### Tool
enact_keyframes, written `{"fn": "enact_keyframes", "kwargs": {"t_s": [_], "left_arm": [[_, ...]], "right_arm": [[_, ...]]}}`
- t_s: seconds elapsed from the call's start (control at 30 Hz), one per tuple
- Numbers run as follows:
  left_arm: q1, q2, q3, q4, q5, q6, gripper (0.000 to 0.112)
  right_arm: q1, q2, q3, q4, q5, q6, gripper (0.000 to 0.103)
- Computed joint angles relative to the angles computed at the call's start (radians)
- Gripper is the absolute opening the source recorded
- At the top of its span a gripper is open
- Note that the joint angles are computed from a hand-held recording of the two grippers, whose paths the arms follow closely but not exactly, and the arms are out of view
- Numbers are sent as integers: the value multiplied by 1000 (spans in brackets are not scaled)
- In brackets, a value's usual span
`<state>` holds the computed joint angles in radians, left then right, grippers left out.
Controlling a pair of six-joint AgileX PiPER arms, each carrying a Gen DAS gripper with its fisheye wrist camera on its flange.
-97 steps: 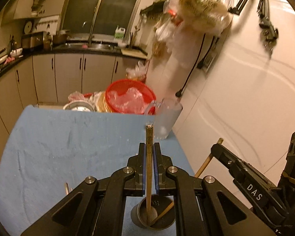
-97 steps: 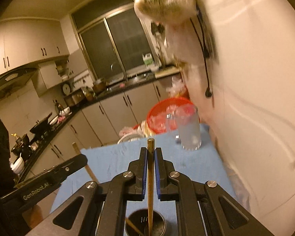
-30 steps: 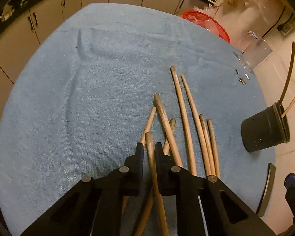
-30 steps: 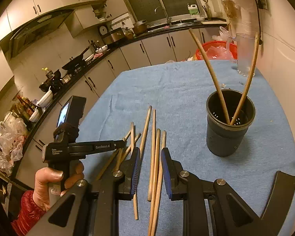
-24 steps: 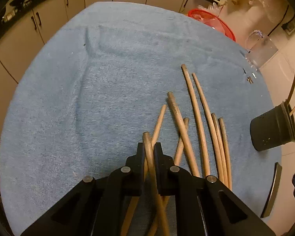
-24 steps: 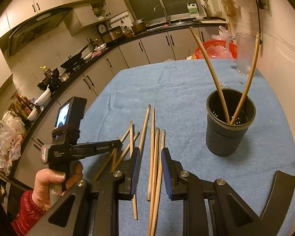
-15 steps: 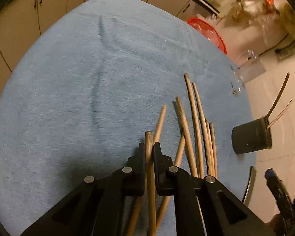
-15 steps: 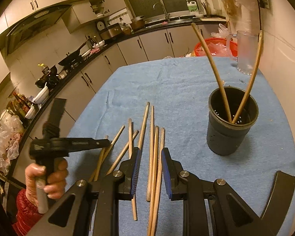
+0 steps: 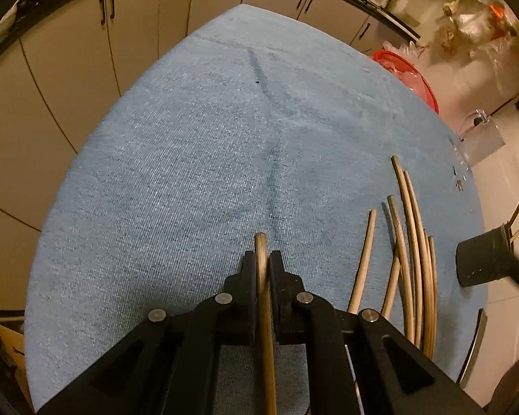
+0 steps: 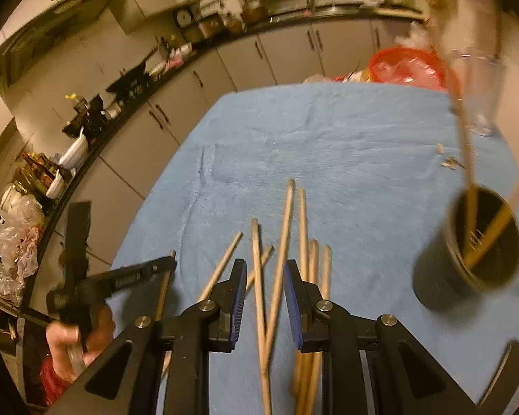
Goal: Organize utensils
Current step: 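Close the left tool on a chopstick while the right tool grasps another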
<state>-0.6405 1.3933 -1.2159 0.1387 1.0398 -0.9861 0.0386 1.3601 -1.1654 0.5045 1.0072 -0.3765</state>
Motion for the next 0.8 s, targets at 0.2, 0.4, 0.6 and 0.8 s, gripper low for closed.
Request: {"fn": "enact_keyframes", "kwargs": {"t_s": [0.2,0.4,0.6,0.8], "left_arm": [[61,24,-21,-61,-16,120,8],[103,-28,43,-112,-53,195,8],[94,-49,51,-92,-31,194,8],[76,-16,16,-58,-31,184,7]], "right_arm": [[111,312,-263,-149,8,185,24],[147,482,-395,-210,18,256,23],[199,568,-495,-339,40,350,16],[259,580,-507,-447,2,369,8]]}}
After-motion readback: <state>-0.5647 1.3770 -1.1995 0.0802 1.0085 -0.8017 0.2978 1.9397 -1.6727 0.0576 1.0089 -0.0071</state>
